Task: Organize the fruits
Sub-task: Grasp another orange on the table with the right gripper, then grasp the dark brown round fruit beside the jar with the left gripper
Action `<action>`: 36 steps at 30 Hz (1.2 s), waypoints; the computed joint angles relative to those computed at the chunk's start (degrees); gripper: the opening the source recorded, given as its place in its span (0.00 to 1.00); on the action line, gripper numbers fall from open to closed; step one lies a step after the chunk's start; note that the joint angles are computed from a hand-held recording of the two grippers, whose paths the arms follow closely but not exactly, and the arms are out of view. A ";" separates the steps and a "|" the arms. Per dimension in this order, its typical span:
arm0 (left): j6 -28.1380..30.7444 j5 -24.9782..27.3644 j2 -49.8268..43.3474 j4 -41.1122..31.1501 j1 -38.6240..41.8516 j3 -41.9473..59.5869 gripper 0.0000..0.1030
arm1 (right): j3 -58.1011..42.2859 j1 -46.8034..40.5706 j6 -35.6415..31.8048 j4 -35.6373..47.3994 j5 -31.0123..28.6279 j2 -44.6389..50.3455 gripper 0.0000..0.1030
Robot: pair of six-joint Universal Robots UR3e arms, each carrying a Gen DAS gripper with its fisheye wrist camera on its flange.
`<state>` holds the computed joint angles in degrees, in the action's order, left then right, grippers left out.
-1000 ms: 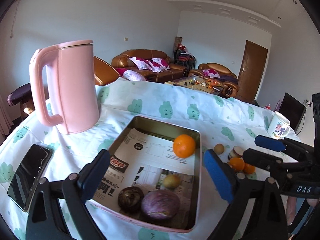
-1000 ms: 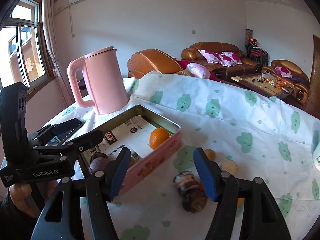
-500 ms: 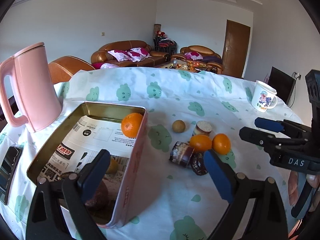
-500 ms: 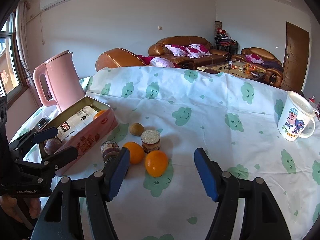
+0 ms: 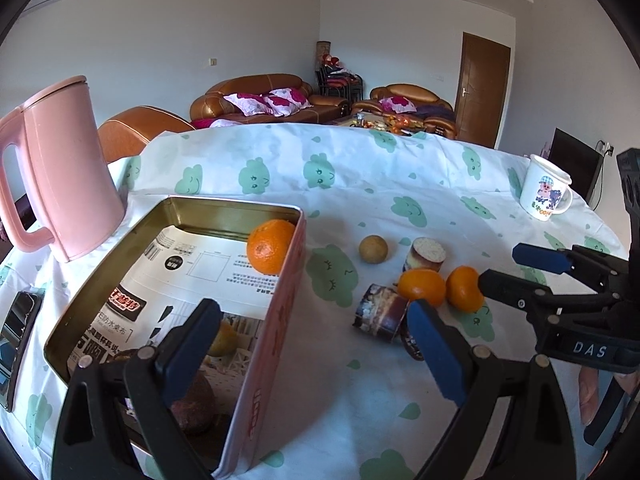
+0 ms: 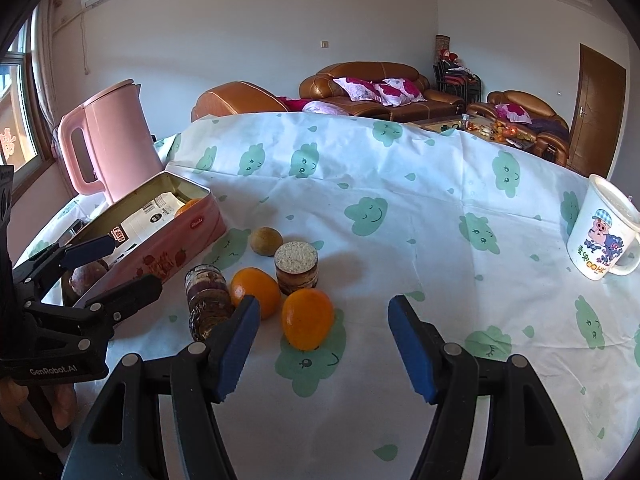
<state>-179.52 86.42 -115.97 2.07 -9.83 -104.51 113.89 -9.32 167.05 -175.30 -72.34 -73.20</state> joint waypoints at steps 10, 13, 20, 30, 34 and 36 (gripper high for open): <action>0.73 -0.60 -0.04 -0.13 -0.57 0.12 0.94 | -7.33 1.13 0.34 6.92 -0.95 6.64 0.45; 0.99 -0.47 -0.60 -0.59 -1.40 0.67 0.93 | -6.34 -0.27 -0.16 8.05 1.83 5.86 0.35; -0.62 4.72 -2.51 -1.45 -4.72 3.33 0.89 | 1.53 -2.01 -0.02 -0.15 -2.36 1.32 0.34; -3.08 11.70 -3.71 0.58 -9.62 3.98 0.82 | 5.59 -3.72 -0.55 -2.82 -0.63 -1.42 0.34; -2.43 10.04 -4.35 -2.80 -10.42 6.24 0.79 | 5.91 -5.14 0.28 -2.26 1.01 -1.77 0.34; -2.25 6.99 -4.64 -6.08 -9.97 7.67 0.76 | 6.02 -5.49 0.60 -2.41 1.40 -1.75 0.34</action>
